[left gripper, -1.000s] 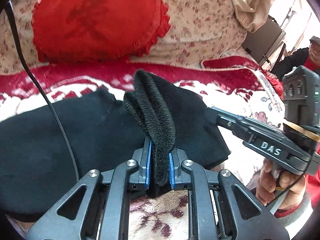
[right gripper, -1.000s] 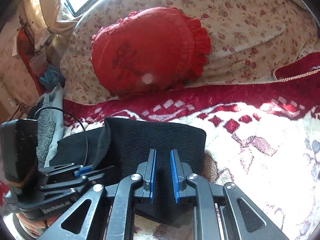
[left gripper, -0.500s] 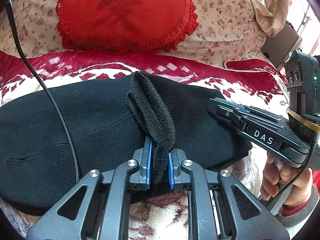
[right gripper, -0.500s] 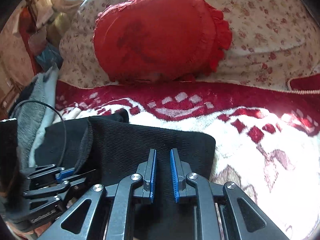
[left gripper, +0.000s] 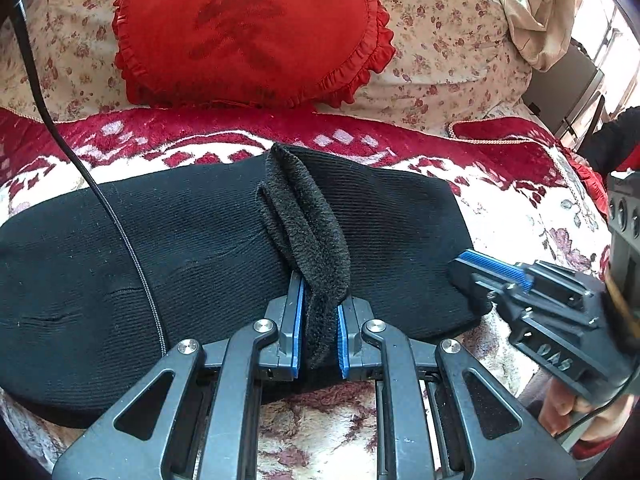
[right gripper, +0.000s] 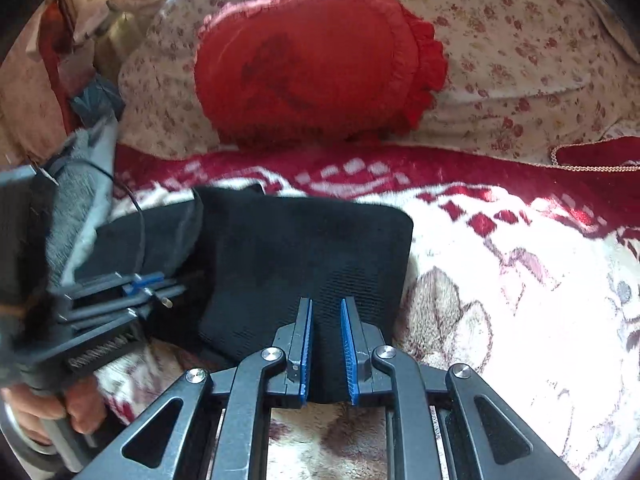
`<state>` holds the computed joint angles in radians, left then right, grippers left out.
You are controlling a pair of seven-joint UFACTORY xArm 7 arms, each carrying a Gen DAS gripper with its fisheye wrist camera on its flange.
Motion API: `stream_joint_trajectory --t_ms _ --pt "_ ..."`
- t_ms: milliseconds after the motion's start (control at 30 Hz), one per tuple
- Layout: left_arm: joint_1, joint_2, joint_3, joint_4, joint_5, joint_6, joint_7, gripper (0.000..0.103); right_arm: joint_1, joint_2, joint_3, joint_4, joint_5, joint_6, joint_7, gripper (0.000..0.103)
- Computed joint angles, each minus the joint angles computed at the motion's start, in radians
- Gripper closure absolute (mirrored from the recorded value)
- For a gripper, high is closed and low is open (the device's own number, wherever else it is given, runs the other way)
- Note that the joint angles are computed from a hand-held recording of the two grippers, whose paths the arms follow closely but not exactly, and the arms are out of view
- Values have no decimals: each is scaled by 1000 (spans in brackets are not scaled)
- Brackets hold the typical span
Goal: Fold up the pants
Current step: 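Grasp the fuzzy folded end with the left tool and press it flat, then open the left tool to release the flattened end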
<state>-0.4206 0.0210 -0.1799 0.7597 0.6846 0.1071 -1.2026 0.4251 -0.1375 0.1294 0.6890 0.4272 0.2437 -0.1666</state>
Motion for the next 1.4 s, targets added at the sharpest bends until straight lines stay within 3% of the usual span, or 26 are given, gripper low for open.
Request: stream_joint_trajectory --t_ms 133,233,400,500,633,833,900,933,1200,1400 --pt "-1 -1 0 2 6 7 -9 90 -13 11 15 7 -56 1 49 90" --pt "1 -6 -2 3 12 16 -11 89 3 -17 -6 10 8 38 15 90" --pt "11 -39 -18 -5 45 52 -47 88 -2 -53 -3 3 -2 58 54 90" --pt "23 -63 -37 -9 45 84 -44 88 25 -64 -19 1 51 61 27 90" --pt "43 -94 -67 -3 104 147 -96 74 30 -73 -14 -1 56 71 28 90" --pt "66 -97 -86 22 166 175 -148 72 35 -66 -5 -21 31 69 46 90" --pt "68 -77 -82 42 187 180 -166 60 37 -47 -2 -21 32 61 48 90" --pt "70 -62 -76 54 210 175 -193 59 42 -41 -4 -20 42 56 40 90" --pt "22 55 -4 125 147 200 -129 58 62 -1 -14 -7 161 34 -67 90" --pt "-2 51 31 113 180 174 -160 56 50 -32 -20 11 222 43 -123 90"
